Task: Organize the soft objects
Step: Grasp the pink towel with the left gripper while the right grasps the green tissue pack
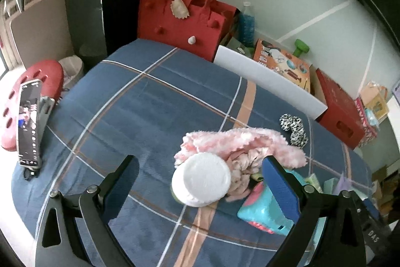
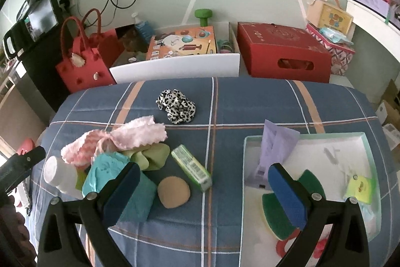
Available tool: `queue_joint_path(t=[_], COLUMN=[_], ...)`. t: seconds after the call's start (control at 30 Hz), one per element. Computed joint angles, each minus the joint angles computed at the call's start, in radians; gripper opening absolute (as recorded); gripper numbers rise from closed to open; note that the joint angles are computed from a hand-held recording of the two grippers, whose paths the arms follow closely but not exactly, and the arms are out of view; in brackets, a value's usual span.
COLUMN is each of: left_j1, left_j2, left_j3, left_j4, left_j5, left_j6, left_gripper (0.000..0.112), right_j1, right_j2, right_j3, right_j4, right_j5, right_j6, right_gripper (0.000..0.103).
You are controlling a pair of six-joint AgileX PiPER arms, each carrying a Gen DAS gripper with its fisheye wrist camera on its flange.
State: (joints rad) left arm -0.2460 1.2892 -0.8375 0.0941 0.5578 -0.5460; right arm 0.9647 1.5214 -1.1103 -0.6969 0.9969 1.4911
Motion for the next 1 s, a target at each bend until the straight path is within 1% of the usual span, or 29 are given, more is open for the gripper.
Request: queue_joint_path(t=[0.03,0.2,0.33,0.43,0.47,0.57,0.6,0.7,0.73,0.8,0.87,0.93,1.0], left_j1=[0.005,-0.024,-0.013,-0.009,-0.016,-0.028,-0.025,0.003,0.016,0.023,0.015,-0.001,-0.016], left_j2=[0.011,0.051,0.089,0.142,0.169,0.234,0.258,0.343,0.385,0.439,0.495,0.543,0.569], left_j3=[-0.005,-0.038,-0.107,-0.206,-0.250,-0.342,-0.370,-0.459,-0.501,-0.548,-0.595,-0.640,-0.665], left_j4=[-0.015,0.064,0.022,0.012,0.035,0.077,0.066,-0.033,-0.079,-0.119,-0.128,-0.115,-0.096], left_j5=[-0.005,0.001,0.037,0.115,0.151,0.224,0.244,0.305,0.339,0.377,0.411,0.455,0.478], left_j6=[0.014,-0.048,0.042,0.134,0.154,0.198,0.229,0.348,0.388,0.426,0.463,0.473,0.482], left_gripper=[0.099,0.099,0.099,0.099,0.099,0.099,0.099,0.099,0.099,0.099,0.099,0.099,0.098], right_j1=[-0.012,-0.069,-0.124,-0.157,-0.174,-0.225,-0.237,-0.273,-0.290,-0.313,-0.334,-0.354,-0.370], right_j2=[0.006,0.033,0.046,0.066,0.076,0.109,0.118,0.141,0.152,0.170,0.186,0.200,0.211], right_j3=[-0.005,-0.028,-0.034,-0.048,-0.055,-0.077,-0.084,-0.101,-0.109,-0.122,-0.131,-0.134,-0.136], right_j4=[0.005,0.038,0.086,0.125,0.145,0.214,0.233,0.294,0.328,0.373,0.429,0.471,0.504], right_j5=[-0.008,-0.018,-0.056,-0.065,-0.074,-0.090,-0.094,-0.118,-0.128,-0.137,-0.144,-0.150,-0.151], right_j6=[-0.013,-0.068,-0.162,-0.229,-0.262,-0.360,-0.389,-0.478,-0.526,-0.592,-0.664,-0.714,-0.750], right_gripper=[0.103,0.103,0.103,0.103,0.103,0.103,0.103,0.103,0.103,0.103,0.102,0.098,0.095])
